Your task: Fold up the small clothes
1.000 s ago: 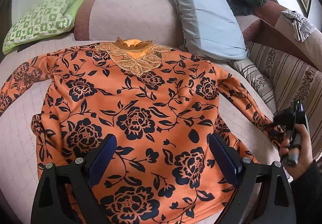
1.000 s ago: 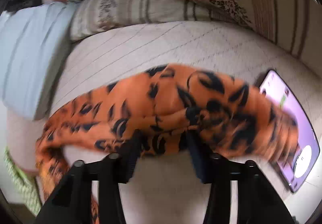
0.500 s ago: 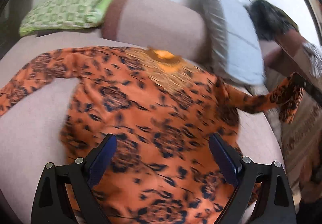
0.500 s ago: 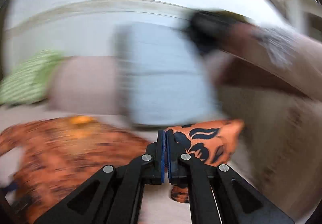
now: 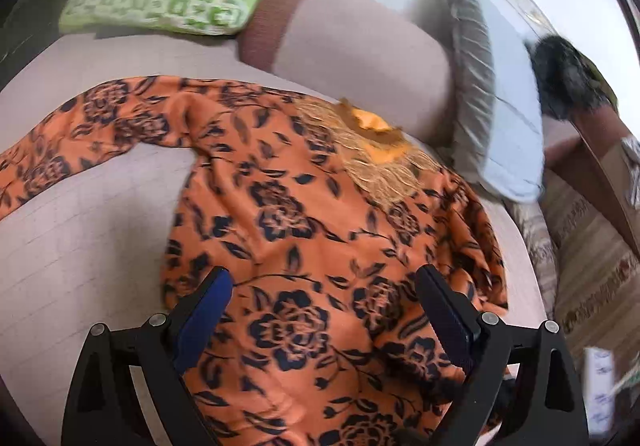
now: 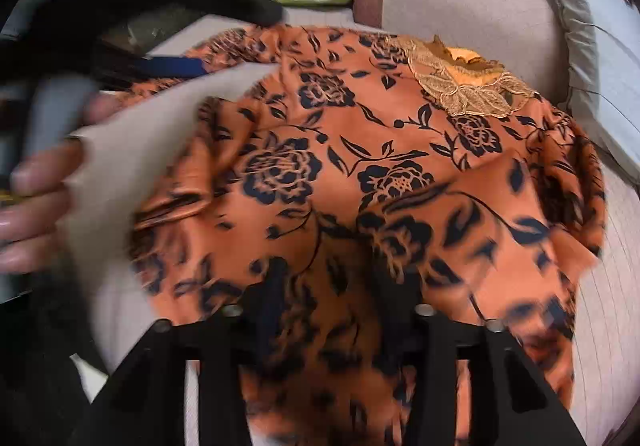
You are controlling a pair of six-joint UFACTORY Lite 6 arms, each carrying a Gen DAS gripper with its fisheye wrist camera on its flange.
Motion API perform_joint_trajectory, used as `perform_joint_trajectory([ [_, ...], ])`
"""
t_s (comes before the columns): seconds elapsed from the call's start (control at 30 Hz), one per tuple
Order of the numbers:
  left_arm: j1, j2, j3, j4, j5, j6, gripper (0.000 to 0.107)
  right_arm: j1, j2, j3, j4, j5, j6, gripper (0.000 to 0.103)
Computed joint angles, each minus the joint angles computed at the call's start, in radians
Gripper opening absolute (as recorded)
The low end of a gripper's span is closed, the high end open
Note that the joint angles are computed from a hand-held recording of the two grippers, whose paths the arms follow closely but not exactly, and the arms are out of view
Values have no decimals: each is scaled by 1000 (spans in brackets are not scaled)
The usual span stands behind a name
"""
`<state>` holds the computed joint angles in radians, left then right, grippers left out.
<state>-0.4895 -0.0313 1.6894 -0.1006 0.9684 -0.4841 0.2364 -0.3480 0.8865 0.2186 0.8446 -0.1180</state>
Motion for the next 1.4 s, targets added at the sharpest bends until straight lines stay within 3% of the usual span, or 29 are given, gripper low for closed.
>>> perform_joint_trajectory([
  [0.1,-44,15,3,26,-5,30,93,-256,-140,-1,214,198,-219,67],
  [0.2,-147,30,22,83,-10,34,93,-570,-115,68,339,312,-342,67],
  [0.3,-275,57,28,130,-34,13,93,-752,28,189,348,281,-299,67],
  [0.4,-404,150,43,168,-112,-18,93,-778,231,327,273,186,-167,67],
  [0.5,-554,295,140,324,-45,-68,92,-776,426,433,292,150,-123,58],
  [0.57,-652,390,179,522,22,-158,92,-759,526,482,311,153,-103,50],
  [0.6,-673,421,178,572,44,-188,77,-739,561,500,303,149,-96,43],
  [0.63,-675,435,169,581,51,-195,46,-720,590,512,279,134,-75,29],
  [0.73,-573,366,119,384,-28,-146,19,-692,632,546,227,143,-30,6],
  [0.8,-499,291,103,254,-59,-123,12,-683,643,588,196,151,10,4],
  [0.9,-375,118,32,87,-72,-83,8,-674,658,669,232,182,33,4],
  [0.97,-227,-49,-77,-118,-79,-30,8,-629,664,744,243,187,47,4],
  [1.07,11,-239,-257,-350,-26,68,8,-517,727,888,229,182,103,4],
  [1.17,140,-349,-474,-427,49,111,7,-402,859,1014,263,161,136,4],
  [1.27,80,-385,-649,-358,56,17,7,-281,999,1103,204,117,180,17],
  [1.3,48,-404,-677,-339,40,-2,8,-258,1006,1094,160,113,217,30],
  [1.37,3,-435,-674,-286,34,-38,12,-247,902,951,164,75,203,36],
  [1.4,-19,-452,-663,-241,33,-65,20,-247,817,846,176,42,179,43],
])
